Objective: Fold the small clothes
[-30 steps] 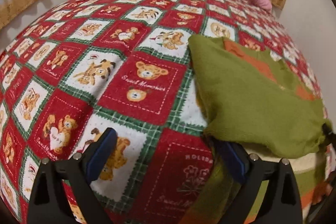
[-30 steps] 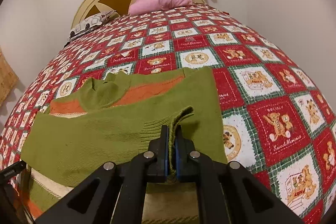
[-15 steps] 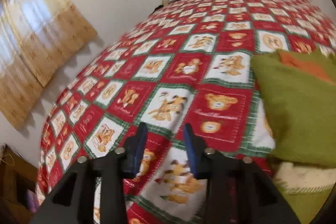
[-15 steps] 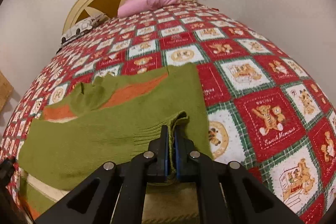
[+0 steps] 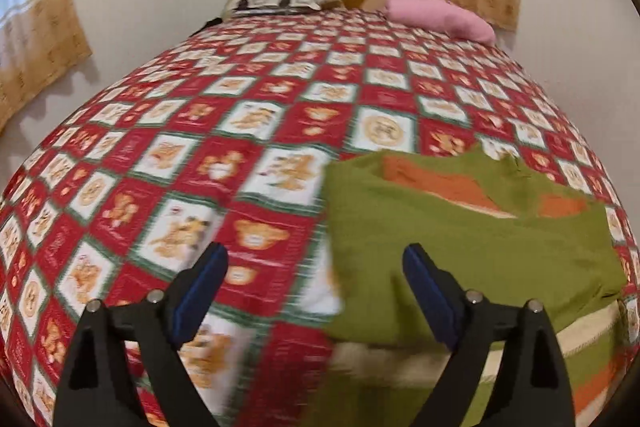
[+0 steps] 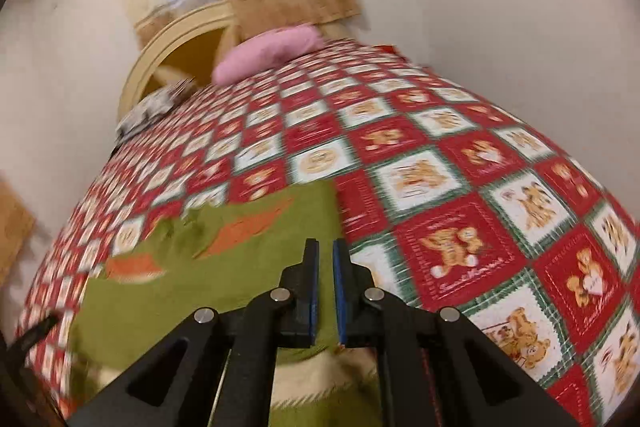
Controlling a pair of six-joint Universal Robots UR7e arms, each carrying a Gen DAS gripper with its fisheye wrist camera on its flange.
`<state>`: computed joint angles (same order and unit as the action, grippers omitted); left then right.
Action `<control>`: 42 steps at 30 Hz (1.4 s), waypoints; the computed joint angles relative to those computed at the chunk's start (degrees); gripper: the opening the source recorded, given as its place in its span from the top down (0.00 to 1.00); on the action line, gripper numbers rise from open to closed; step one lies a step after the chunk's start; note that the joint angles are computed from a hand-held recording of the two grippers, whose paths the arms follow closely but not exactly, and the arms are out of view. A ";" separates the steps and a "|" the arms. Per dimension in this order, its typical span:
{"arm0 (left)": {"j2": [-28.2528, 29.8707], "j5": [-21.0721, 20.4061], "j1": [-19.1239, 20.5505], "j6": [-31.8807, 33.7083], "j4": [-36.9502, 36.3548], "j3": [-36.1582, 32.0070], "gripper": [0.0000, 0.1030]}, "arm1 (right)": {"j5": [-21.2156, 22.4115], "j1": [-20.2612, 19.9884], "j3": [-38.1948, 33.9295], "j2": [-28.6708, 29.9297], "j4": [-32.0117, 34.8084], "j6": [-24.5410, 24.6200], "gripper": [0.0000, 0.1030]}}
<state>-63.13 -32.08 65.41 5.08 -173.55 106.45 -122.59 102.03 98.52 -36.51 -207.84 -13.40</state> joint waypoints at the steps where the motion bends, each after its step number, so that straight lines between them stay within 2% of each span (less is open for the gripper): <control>1: 0.97 0.24 0.01 -0.97 1.49 -0.49 0.11 | 0.29 0.59 -0.12 -0.12 2.89 -1.32 0.94; 3: 2.80 2.14 0.34 -2.07 3.90 -1.34 0.11 | 0.79 1.10 -0.65 0.31 6.31 -2.57 0.94; 5: 4.48 7.86 0.50 -4.46 6.70 -1.04 0.09 | 1.22 1.09 -1.46 1.26 10.45 -3.09 0.94; 7: 3.82 7.92 0.94 -4.34 4.87 0.47 0.00 | -3.40 0.73 -3.90 3.29 15.14 -2.22 0.93; 8: 2.92 7.26 1.33 -5.11 4.78 0.90 0.00 | -3.76 -0.09 -4.36 3.94 16.82 -0.63 0.93; 9: 2.23 6.72 1.61 -6.24 5.98 0.92 0.00 | -1.72 -0.90 -3.66 3.75 16.10 -0.07 0.93; 11: -0.28 3.46 2.26 -7.60 8.70 1.35 0.00 | 0.96 -1.66 -2.89 2.36 17.20 1.71 0.93; 13: -2.67 1.71 1.87 -5.29 6.16 3.62 0.01 | 1.96 -1.59 -1.65 0.32 19.54 3.92 0.93; 15: -5.93 1.13 1.03 0.43 -0.58 7.66 0.01 | 4.28 -1.14 1.73 -1.88 16.27 4.21 0.93; 17: -9.98 -1.41 1.05 4.01 -3.79 11.39 0.01 | 6.43 -0.34 6.41 -4.39 11.17 1.73 0.93; 18: -12.66 -3.18 1.39 3.85 -2.99 13.14 0.01 | 6.00 0.28 8.20 -5.29 9.75 0.46 0.90; 22: -20.93 -9.09 2.81 0.84 1.98 17.38 0.02 | 2.96 2.03 14.82 -7.47 5.47 -3.36 0.69; 25: -25.53 -13.63 3.39 -0.71 5.71 20.39 0.04 | 2.34 2.45 19.68 -8.87 2.69 -3.49 0.69; 30: -32.28 -18.89 2.86 -3.34 13.16 25.14 0.05 | 2.88 2.38 26.99 -12.50 0.17 -1.21 0.69; 37: -42.46 -22.44 -0.48 -5.18 19.17 33.82 0.05 | -1.29 3.97 38.66 -19.57 -0.41 0.24 0.69; 42: -46.62 -24.54 -2.28 -9.58 26.47 36.69 0.05 | -2.39 3.32 44.66 -20.67 -0.37 2.92 0.69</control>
